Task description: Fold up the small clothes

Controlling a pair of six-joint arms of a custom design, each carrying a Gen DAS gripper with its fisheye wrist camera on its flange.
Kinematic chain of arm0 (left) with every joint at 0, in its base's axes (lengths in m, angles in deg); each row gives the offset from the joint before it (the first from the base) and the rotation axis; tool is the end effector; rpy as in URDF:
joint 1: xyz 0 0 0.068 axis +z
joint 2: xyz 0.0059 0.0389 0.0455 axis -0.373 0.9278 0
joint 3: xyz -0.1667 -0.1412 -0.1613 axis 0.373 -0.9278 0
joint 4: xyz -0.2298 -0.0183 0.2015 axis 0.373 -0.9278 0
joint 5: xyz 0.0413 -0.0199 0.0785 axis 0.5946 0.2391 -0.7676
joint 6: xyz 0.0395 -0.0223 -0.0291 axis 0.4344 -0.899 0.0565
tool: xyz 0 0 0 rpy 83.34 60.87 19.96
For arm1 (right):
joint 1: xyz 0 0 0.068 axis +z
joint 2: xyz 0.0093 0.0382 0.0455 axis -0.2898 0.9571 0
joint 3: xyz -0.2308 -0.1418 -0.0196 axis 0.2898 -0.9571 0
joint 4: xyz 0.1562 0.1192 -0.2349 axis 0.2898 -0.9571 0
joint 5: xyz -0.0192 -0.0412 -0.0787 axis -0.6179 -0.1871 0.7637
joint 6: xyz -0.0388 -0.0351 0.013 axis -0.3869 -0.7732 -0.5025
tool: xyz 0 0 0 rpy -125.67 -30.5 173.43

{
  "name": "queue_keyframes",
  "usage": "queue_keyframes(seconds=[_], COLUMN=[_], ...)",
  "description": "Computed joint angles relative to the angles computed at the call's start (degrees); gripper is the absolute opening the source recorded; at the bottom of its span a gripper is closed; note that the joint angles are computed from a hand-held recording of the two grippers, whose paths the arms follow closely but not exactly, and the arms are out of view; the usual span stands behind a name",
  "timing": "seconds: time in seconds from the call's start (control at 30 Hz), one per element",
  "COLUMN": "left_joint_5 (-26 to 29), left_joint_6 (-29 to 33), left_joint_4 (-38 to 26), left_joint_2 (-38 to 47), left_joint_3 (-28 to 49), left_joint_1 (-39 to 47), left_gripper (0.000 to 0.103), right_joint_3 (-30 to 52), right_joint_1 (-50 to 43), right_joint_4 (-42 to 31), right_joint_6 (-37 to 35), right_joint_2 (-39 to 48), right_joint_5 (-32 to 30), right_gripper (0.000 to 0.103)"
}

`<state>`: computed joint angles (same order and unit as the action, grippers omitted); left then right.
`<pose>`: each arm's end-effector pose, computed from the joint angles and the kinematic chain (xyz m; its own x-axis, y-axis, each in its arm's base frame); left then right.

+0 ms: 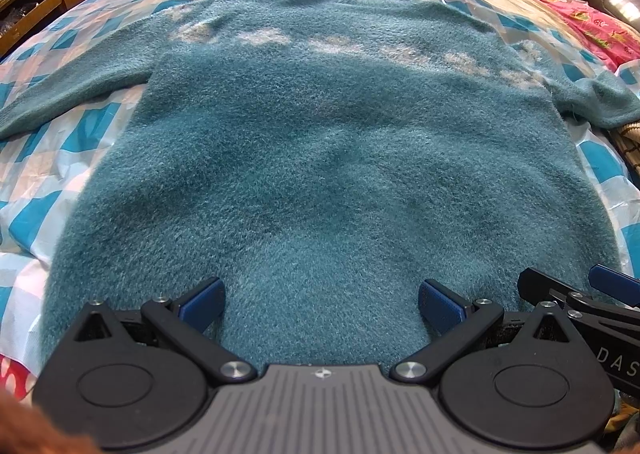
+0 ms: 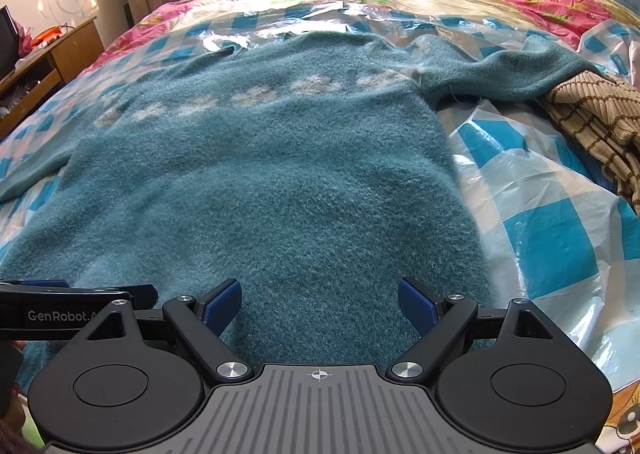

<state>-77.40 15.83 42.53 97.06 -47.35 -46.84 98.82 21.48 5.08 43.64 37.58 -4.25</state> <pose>0.2091 -0.1025 0.2068 -0.7560 0.4477 -0.4776 0.5425 0.8368 -0.0743 0.1101 0.0612 0.2071 -0.6201 0.4937 -0.6097 0.5728 0.8160 0.0782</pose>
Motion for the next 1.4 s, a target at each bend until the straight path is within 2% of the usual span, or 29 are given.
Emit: queue_keyframes(seconds=[0.5,0.63,0.8,0.9,1.03,1.13,1.23,1.4], left_joint_5=[1.4,1.5,2.1,2.3,1.3,0.8,0.8,0.9], left_joint_6=[0.3,0.9,0.1,-1.0,-3.1,-4.6,-6.2,-8.2], left_joint_4=[0.6,2.0,3.0,4.1,6.7,8.0,9.0,10.8], left_joint_2=[-0.2,-0.2,2.7,5.2,9.8,14.4,18.8,25.5], left_joint_3=[0.7,1.7,5.8,9.0,13.6,17.7,21.8,28.3], left_joint_1=[-0.6,-2.6,-6.2,-8.9,-13.6,-17.1,-20.3,-25.6], left_gripper=[0.103,0.103,0.103,0.103,0.103,0.103,0.103,0.103], right_joint_3=[-0.8,-1.0,-0.6,-0.3,0.1,0.8,2.2,5.8], right_joint_1=[-1.3,-4.8,-14.3,-25.8,-48.8,-64.7,-80.5,-101.5], right_joint_4=[-0.2,-0.6,0.2,2.8,7.8,10.6,13.4,19.1], right_joint_6=[-0.6,-3.4,-11.9,-22.1,-38.9,-48.7,-57.4,-67.9], right_joint_2=[-3.3,-7.2,-13.9,-17.8,-20.4,-19.9,-16.3,-4.4], right_joint_5=[0.3,-0.5,-3.0,-8.0,-21.8,-32.2,-42.9,-55.4], right_gripper=[0.087,0.087,0.087,0.086,0.084,0.081,0.077,0.065])
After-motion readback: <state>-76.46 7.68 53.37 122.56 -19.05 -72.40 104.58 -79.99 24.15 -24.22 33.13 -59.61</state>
